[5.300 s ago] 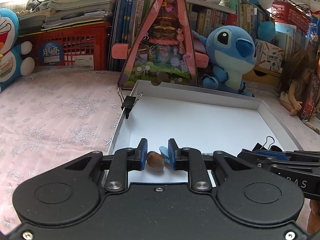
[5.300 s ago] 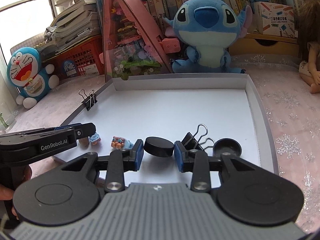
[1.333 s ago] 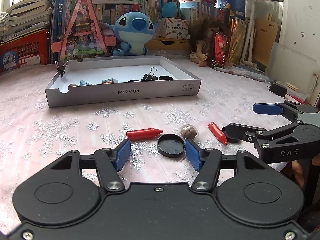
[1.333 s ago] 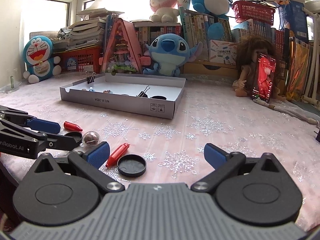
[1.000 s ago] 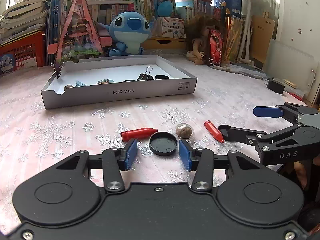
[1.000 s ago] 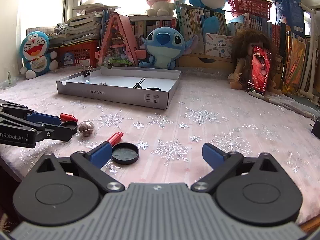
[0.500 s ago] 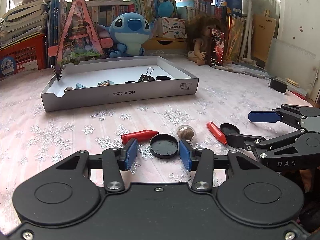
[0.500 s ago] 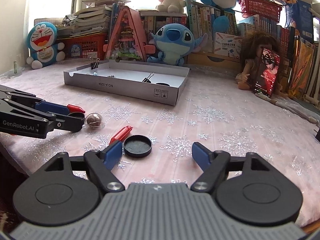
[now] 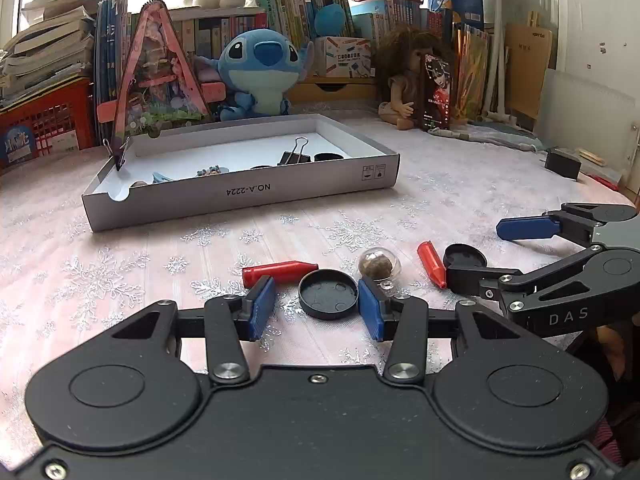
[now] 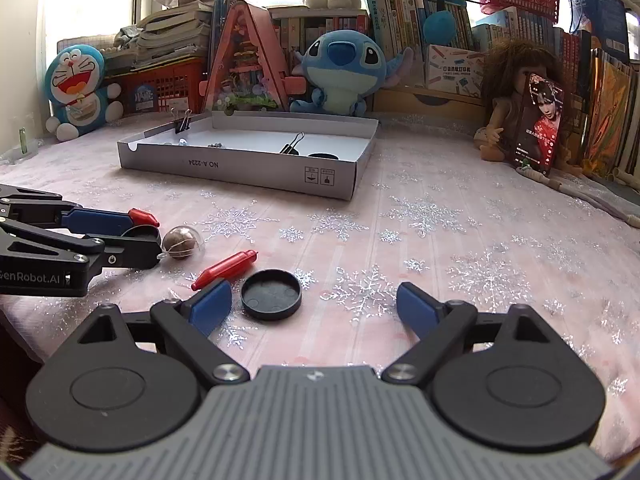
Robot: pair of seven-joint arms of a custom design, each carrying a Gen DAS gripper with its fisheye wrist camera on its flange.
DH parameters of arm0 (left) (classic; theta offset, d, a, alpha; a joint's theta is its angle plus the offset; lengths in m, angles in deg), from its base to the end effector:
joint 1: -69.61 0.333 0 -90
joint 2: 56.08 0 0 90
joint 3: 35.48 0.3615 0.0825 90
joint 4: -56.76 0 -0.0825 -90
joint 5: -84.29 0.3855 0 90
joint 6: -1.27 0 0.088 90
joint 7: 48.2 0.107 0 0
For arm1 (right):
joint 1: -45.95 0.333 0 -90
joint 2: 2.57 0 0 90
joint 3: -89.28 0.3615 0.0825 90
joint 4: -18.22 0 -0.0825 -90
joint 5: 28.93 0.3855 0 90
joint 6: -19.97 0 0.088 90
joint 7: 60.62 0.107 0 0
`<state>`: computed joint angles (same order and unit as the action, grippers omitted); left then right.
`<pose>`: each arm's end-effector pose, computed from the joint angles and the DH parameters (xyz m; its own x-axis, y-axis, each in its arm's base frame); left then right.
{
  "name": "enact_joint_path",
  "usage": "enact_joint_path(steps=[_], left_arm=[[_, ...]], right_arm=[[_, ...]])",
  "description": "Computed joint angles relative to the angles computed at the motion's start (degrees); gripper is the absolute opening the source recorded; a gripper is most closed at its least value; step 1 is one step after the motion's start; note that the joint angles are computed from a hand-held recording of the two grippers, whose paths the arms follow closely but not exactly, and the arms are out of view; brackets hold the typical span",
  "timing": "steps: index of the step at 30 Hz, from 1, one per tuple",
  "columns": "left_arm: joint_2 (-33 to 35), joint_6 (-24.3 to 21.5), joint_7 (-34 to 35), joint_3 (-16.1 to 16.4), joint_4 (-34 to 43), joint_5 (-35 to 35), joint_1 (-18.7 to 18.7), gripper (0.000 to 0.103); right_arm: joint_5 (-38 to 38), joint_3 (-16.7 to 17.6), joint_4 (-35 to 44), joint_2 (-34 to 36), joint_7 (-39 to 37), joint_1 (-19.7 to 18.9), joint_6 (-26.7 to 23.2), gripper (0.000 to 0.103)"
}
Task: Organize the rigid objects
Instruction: 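Close the left gripper on the black round lid and lift it, then carry the black lid with the left gripper over the white tray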
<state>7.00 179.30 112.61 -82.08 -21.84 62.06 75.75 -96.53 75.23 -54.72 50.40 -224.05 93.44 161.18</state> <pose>0.7625 -0.2880 0.2629 -0.7796 -0.6259 0.0217 -0.3403 0.3942 -0.8537 0.6407 0.5001 0.2579 -0.2561 -0.9666 0.0110 -0.5039 0.1238 -0.8548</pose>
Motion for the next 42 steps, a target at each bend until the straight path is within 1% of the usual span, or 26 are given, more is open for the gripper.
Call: enact_joint_path(steps=[4, 7, 8, 10, 12, 13, 15, 16, 18, 20, 23, 32, 36, 42], left_arm=[[0.12, -0.12, -0.11, 0.01, 0.23, 0.07, -0.01, 0.040], [-0.09, -0.23, -0.45, 0.47, 0.48, -0.05, -0.26, 0.035], [-0.14, -0.26, -0.56, 0.62, 0.58, -0.11, -0.34, 0.033], [-0.19, -0.21, -0.89, 0.85, 0.74, -0.31, -0.46, 0.030], [-0.27, -0.52, -1.06, 1.05, 0.94, -0.39, -0.53, 0.030], [-0.36, -0.24, -0.87, 1.07, 0.75, -0.34, -0.56, 0.030], [-0.44, -0.04, -0.61, 1.11, 0.61, -0.09, -0.60, 0.030], [-0.48, -0.10, -0.66, 1.17, 0.61, -0.04, -0.64, 0.030], [-0.61, -0.47, -1.02, 1.35, 0.69, -0.19, -0.69, 0.030], [-0.76, -0.97, -1.41, 1.70, 0.97, -0.47, -0.87, 0.030], [-0.96, -1.13, -1.35, 1.80, 0.88, -0.90, -0.87, 0.030], [-1.18, -0.95, -0.86, 1.62, 0.94, -1.70, -0.72, 0.030], [-0.62, 0.82, 0.29, -0.11, 1.01, -1.19, 0.10, 0.030], [0.22, 1.41, -1.14, -0.38, 4.03, -0.43, -0.43, 0.030]], right_arm=[[0.38, 0.00, 0.25, 0.15, -0.16, 0.06, -0.41, 0.094], [0.57, 0.02, 0.34, 0.17, -0.19, 0.12, -0.58, 0.094], [0.28, -0.14, 0.16, 0.11, 0.21, 0.27, -0.38, 0.093], [-0.63, -0.45, -0.17, -0.01, 0.89, 0.54, 0.26, 0.087], [-1.42, -0.58, -0.34, -0.10, 1.23, 0.73, 0.67, 0.079], [-1.92, -0.64, -0.32, -0.10, 1.21, 0.83, 0.94, 0.077], [-2.88, -0.75, -0.25, -0.05, 1.29, 0.95, 1.60, 0.067], [-3.35, -0.80, -0.20, -0.02, 1.32, 0.99, 1.98, 0.064], [-4.06, -0.82, -0.03, 0.06, 1.11, 1.00, 2.56, 0.055], [-4.43, -0.79, 0.30, 0.23, 0.73, 1.03, 2.80, 0.050], [-4.88, -0.89, 0.74, 0.50, 0.55, 1.15, 3.07, 0.037], [-5.21, -1.31, 1.31, 0.79, 0.57, 1.30, 3.13, 0.037], [-5.78, -1.71, 0.89, 0.33, 1.09, 1.69, 1.95, 0.037], [-7.17, -1.54, -0.64, -1.23, 2.40, 1.55, -0.42, 0.037]])
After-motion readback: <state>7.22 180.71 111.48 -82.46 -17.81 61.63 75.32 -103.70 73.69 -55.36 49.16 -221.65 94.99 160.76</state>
